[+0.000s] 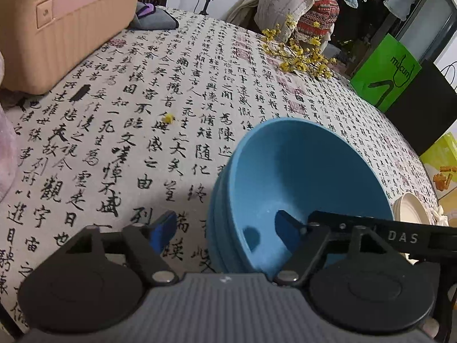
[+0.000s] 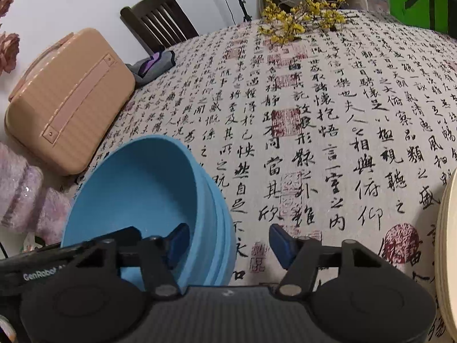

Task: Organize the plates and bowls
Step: 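Close both grippers on the rim of the stacked blue bowls, then lift the stacked blue bowls with both grippers toward the cream plates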

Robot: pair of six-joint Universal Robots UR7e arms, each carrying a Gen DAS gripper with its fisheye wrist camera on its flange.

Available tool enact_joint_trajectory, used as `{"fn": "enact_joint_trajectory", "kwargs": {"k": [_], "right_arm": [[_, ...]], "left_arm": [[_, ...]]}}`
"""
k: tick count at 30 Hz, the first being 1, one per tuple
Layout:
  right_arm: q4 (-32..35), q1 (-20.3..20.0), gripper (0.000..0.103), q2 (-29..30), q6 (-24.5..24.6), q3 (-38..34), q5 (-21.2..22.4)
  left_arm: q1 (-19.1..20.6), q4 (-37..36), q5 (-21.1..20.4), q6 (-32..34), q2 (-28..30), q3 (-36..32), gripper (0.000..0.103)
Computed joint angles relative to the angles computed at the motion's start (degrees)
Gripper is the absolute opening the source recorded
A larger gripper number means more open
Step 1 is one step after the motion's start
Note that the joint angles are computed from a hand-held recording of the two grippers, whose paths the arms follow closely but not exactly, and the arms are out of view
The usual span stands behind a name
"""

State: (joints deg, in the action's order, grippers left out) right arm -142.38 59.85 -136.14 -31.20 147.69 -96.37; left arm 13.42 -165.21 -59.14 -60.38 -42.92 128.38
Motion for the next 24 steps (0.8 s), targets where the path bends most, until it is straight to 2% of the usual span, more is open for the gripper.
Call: {"fn": "enact_joint_trajectory", "kwargs": {"k": [2,4,9,14,24], "right_arm": [[-0.23,1.32,0.057,0.98,1.71,-0.17,-1.68],[0.4,1.85,0.052,1.62,3.21,-0.52,-2.32],[0.9,2.17,0.045,1.62,4.45,-0.5,-2.4],[2.98,1.82,0.036,1.38,4.94,-1.13,-1.4],[2.92,3.14,0.036,2.13,7.04,-1.35,-2.99]], "left_arm": [[0.01,-0.45,-0.49,-0.33,0.19,-0.06,0.067],[0.16,-1.07,-1.06,0.05,0.34,0.02,0.052],[0.36,-1.3,-1.79,0.34,0.41,0.06,0.042],[0.15,-0.76,-1.09,0.13,0.51,-0.09,0.039],[0.07,0.87,-0.72,-1.09,0.56,-0.77,0.038]]}}
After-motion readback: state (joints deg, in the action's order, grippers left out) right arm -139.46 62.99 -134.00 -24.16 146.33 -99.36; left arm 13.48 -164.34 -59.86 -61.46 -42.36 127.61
